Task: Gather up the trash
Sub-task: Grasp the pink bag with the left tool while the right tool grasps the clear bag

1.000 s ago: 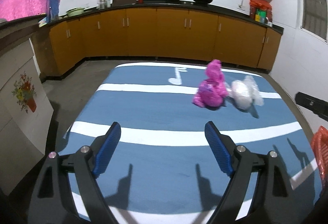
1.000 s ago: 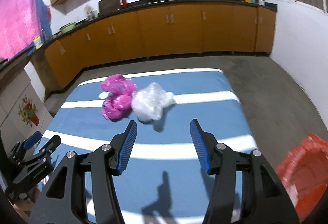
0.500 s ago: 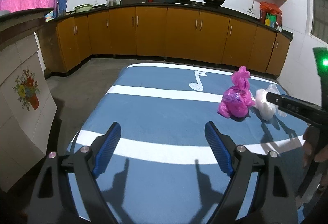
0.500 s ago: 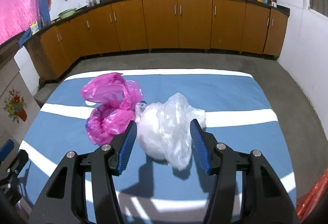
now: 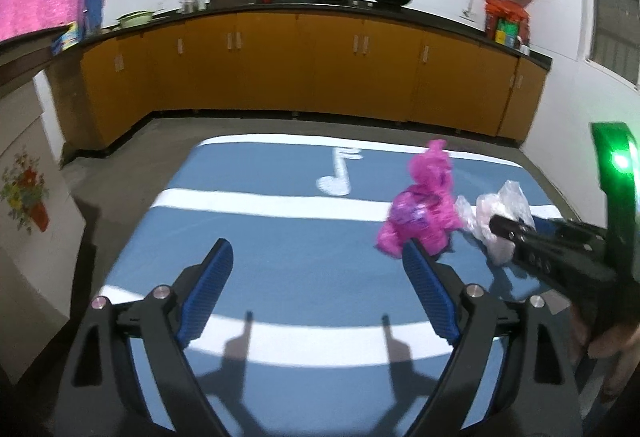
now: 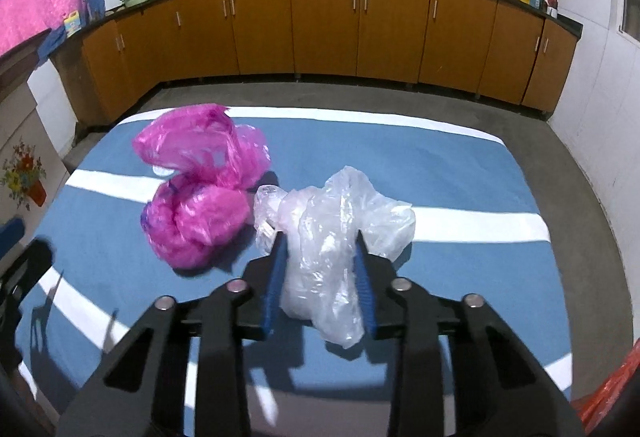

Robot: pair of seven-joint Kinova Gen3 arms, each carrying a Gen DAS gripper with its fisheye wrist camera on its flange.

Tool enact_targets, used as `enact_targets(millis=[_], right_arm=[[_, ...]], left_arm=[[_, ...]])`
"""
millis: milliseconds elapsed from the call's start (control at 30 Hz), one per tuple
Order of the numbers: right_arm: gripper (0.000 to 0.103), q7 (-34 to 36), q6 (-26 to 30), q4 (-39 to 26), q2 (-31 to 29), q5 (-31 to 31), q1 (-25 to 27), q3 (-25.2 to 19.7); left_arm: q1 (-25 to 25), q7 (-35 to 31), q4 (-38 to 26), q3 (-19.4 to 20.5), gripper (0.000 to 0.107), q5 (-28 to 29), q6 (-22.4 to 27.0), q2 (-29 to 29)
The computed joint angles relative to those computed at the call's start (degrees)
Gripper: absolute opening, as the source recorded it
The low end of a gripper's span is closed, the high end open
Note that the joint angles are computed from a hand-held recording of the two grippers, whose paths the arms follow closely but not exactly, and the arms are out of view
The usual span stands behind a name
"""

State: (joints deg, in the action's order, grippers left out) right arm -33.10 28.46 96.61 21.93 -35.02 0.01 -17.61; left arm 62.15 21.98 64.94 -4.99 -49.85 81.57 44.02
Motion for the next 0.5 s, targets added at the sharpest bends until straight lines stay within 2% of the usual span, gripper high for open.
enact_targets(millis=[267, 500], right_arm=[[0.024, 3.38, 5.02, 1.65, -1.49, -7.16, 7.71, 1.40], [0.024, 7.14, 7.33, 2.14, -1.74, -10.46, 8.17, 3.74]], left_arm=[[-5.87, -11.57, -7.30, -0.28, 0.085, 1.94, -6.86, 3.57], [-9.94, -20.16, -13.40, -1.19, 0.085, 8.16, -9.60, 6.64]])
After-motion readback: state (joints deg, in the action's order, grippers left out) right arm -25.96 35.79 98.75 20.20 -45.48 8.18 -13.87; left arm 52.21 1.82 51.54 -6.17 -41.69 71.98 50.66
